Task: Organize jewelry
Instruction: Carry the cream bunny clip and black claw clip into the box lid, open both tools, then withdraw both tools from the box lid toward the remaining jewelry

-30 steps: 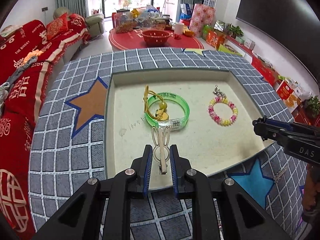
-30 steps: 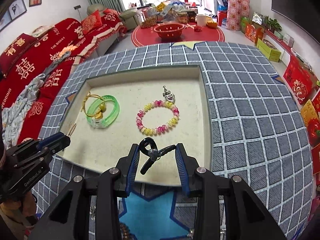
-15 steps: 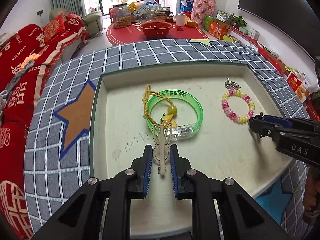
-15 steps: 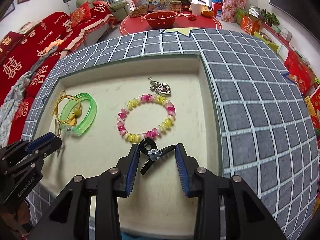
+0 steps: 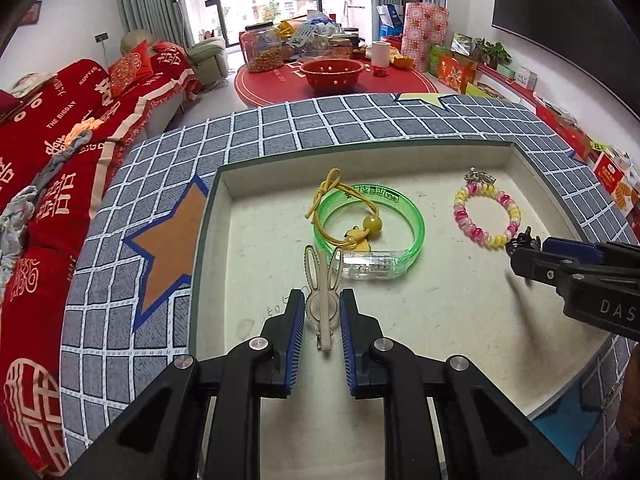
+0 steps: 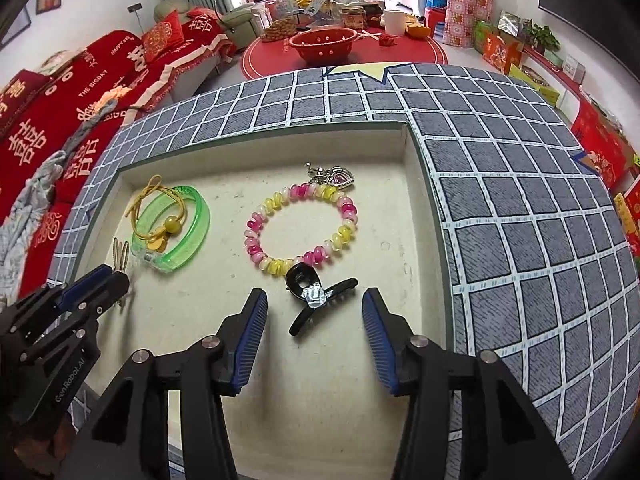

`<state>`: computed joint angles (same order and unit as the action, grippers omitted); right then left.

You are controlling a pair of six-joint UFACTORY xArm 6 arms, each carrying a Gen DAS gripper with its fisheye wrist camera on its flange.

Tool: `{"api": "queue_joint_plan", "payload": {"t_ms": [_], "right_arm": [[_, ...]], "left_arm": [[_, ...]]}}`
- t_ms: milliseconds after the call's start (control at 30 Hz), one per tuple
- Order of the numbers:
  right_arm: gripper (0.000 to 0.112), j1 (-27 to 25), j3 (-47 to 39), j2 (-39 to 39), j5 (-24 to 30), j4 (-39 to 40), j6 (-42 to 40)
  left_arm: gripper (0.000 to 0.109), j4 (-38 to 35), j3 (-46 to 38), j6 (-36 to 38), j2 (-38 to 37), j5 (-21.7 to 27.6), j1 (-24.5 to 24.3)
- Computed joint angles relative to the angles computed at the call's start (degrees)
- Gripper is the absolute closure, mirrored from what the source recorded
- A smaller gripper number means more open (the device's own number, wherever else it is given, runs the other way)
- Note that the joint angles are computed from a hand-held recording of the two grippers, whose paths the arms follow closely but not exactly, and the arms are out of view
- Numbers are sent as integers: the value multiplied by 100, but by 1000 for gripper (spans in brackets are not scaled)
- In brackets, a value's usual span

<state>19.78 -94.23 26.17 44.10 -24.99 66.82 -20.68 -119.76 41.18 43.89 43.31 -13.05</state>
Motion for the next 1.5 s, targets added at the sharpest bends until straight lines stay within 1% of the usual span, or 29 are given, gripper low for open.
{"api": "queue_joint_plan", "payload": {"t_ms": [67,233,333,433,467,500,533,567,600,633,733,867,900,967,1000,1067,1200,1300,1400,1500], "right_arm": [[58,3,46,-41,-64,-2,17],[38,44,282,-273,-301,-156,290],[32,75,478,-470,-458,-270,501],[31,100,743,-711,-650,-313,663],[30,118,834,-791,-702,-324,728],[29,142,910,-854,-741,-362,818],[29,159,1020,-937,-806,-389,906],[29,176,1131,-1017,-870,-403,979],[28,188,1205,-1068,-900,-418,1031],[25,212,1327,-1151,-959,-428,1102],[25,262,1601,-1329,-1047,-387,1164],[25,338,1978,-1618,-1164,-552,1535],[24,360,2073,-1707,-1193,-654,1677],[12,409,2221,-1872,-1184,-963,2000],[10,440,2314,-1976,-1203,-1247,2261],[10,516,2397,-2106,-1137,-1651,2631],[10,719,2450,-2295,-895,-2149,3096],[10,819,2622,-2477,-883,-2200,3233],[10,929,2813,-2658,-807,-1866,3094],[10,1045,3146,-2925,-740,-1868,3279]], "left_arm": [[77,-11,134,6,-88,-108,9],[77,-260,420,123,-344,-202,61],[77,-419,691,238,-568,-319,79],[77,-637,1053,417,-865,-430,116],[75,-717,1208,482,-987,-493,128],[45,-750,1265,499,-1038,-502,132],[7,-805,1367,530,-1124,-522,151],[6,-941,1547,631,-1245,-650,164],[6,-1264,1888,904,-1469,-951,172],[6,-1347,2013,1008,-1562,-1012,178],[6,-1395,2214,1052,-1757,-860,250],[6,-1530,2451,1101,-1953,-819,357],[6,-1605,2508,1123,-2010,-786,407],[6,-1735,2605,1167,-2112,-741,487],[6,-1783,2652,1181,-2161,-718,527],[6,-1882,2745,1228,-2251,-668,589],[6,-2132,2969,1548,-2483,-308,754],[6,-2272,3294,1803,-2729,-294,797],[6,-2333,3767,2062,-3044,-446,784],[6,-2143,4016,2048,-3184,-439,781]]}}
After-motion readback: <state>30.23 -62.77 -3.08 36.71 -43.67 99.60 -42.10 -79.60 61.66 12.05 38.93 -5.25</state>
